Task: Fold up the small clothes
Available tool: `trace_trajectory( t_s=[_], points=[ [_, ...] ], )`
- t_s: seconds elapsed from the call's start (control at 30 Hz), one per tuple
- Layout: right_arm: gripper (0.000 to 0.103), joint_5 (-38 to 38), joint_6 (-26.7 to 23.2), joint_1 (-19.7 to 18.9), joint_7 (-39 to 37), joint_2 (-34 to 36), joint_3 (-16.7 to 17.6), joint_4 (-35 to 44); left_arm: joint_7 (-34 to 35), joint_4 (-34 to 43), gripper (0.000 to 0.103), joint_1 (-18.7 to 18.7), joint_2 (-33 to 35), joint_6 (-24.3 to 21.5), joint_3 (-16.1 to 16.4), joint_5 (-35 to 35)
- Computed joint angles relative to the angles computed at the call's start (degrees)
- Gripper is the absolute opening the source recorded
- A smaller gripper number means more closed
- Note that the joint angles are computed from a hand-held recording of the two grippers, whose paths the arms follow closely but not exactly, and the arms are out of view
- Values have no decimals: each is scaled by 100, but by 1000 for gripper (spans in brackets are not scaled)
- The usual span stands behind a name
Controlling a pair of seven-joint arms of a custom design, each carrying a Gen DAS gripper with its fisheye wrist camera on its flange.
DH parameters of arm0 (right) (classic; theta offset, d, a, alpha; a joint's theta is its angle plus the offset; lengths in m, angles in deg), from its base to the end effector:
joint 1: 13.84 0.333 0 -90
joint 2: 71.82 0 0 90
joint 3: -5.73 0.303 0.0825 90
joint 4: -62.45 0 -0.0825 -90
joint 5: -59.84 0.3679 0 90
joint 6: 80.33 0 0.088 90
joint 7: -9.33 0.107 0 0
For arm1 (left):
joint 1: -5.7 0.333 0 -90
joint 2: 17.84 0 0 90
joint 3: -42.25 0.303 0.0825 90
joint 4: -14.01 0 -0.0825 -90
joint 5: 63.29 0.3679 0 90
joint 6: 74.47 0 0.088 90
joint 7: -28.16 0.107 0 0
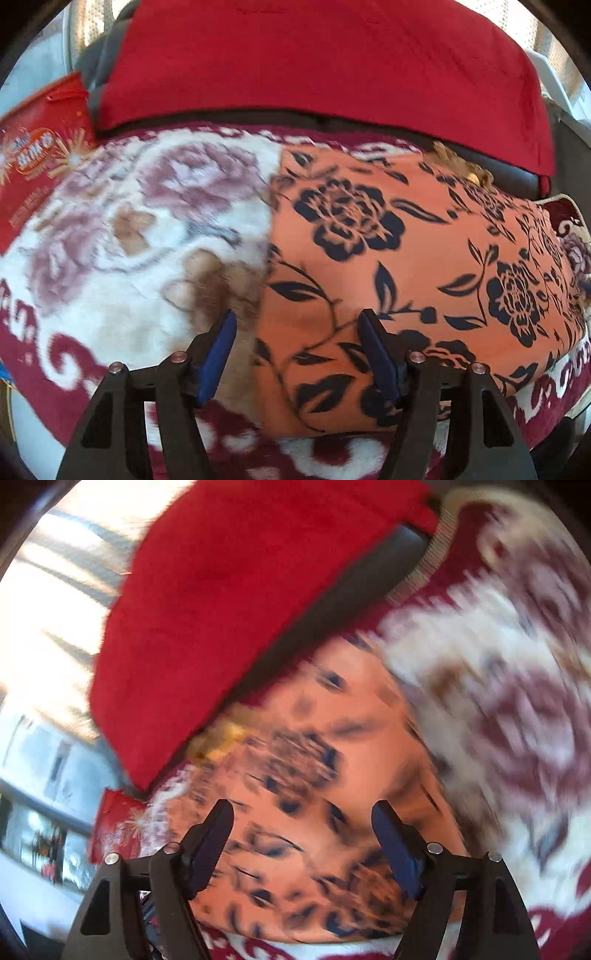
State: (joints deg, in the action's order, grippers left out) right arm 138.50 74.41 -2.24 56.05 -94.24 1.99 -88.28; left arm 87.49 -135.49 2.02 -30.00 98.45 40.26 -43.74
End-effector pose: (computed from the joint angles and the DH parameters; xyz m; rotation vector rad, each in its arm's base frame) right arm 0.4109 0.0234 0.4020 -1.3469 1.7852 0.0862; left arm 0.4528 -0.0700 0.3930 -1.9767 1.7716 -0.6540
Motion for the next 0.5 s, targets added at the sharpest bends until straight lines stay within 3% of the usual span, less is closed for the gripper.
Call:
trace_trajectory(
  t_s=[0.07, 0.2, 0.27, 0.33, 0.43, 0.5],
  points=[
    [83, 276, -656, 106, -336, 342, -221, 516, -79, -43, 70, 100, -37, 148, -24, 116],
    [84, 444, -1654, 7, -412, 1631, -180, 1638, 167, -42, 70, -136, 68, 63, 213, -216],
    [84, 49, -1261, -100, 158, 2458, 20, 2300, 234, -128, 70, -135, 34, 65, 227, -324],
    [84, 385, -1501, -421, 648, 3018, 114, 2710, 235, -230, 70, -95, -98, 47, 210, -348],
    [85, 846, -1578, -636, 325, 2881, 242, 2777, 204, -404, 70, -44, -413, 154, 229, -314],
    [85, 723, -1195, -650, 178, 2772, 311, 2790, 202, -482, 70, -152, -553, 373, 339, -322]
  ],
)
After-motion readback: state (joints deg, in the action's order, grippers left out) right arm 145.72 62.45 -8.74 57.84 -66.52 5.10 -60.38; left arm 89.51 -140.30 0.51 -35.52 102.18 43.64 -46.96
